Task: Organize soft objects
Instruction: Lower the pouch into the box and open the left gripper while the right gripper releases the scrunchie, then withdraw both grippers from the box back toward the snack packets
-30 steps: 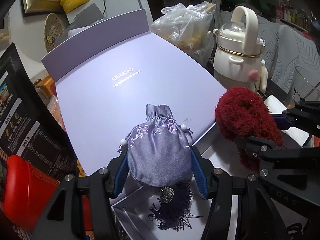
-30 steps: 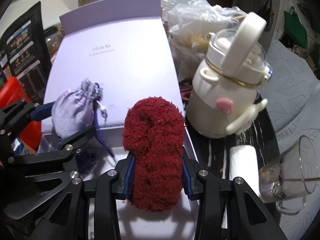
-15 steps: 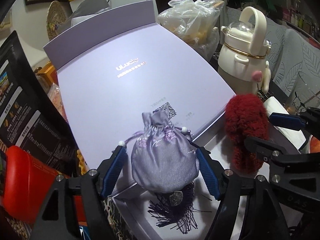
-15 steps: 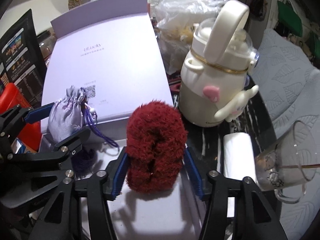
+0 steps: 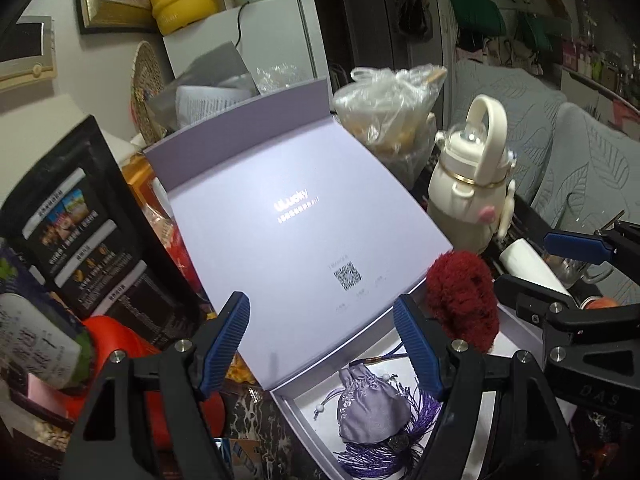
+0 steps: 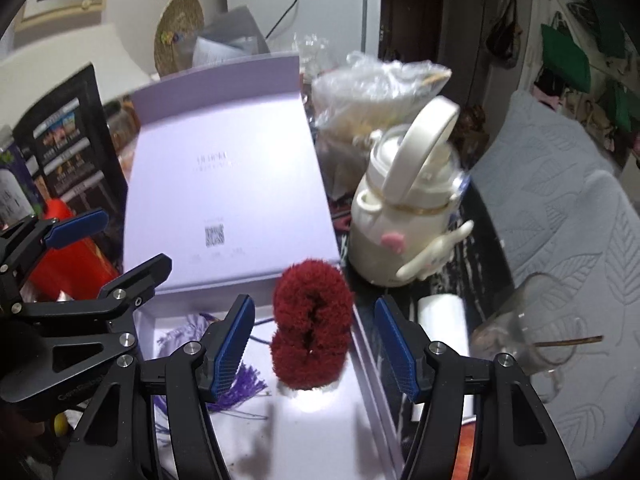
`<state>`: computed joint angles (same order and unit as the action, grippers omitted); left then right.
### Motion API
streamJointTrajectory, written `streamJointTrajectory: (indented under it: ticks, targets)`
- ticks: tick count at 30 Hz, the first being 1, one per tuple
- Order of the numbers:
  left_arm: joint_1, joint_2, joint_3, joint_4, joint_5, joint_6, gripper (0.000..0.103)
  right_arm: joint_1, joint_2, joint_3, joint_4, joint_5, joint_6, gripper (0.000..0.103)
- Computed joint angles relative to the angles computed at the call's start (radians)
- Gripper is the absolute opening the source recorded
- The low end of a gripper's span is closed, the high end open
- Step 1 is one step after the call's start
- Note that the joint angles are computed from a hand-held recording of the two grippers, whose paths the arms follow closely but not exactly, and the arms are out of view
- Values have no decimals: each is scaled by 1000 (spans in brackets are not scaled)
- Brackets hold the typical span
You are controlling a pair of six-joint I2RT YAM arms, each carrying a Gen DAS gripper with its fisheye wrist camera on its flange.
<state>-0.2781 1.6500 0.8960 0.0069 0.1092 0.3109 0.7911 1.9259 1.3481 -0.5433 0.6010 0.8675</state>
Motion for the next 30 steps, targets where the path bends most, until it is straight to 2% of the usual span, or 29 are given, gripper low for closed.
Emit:
streamJointTrajectory:
  ticks: [7, 14, 23, 30]
  targets:
    - [33, -123, 20, -87, 50, -24, 74, 56, -95, 16, -80, 94, 25, 63]
    - [70, -290, 8, -172, 105, -26, 74, 142, -166, 73, -219, 203, 76, 63]
    - [124, -520, -26, -321, 202, 7, 74, 293, -193, 178, -450, 345, 210, 64]
    - [170, -688, -65, -429, 282, 42, 75, 442, -148, 304, -731, 451, 419, 67]
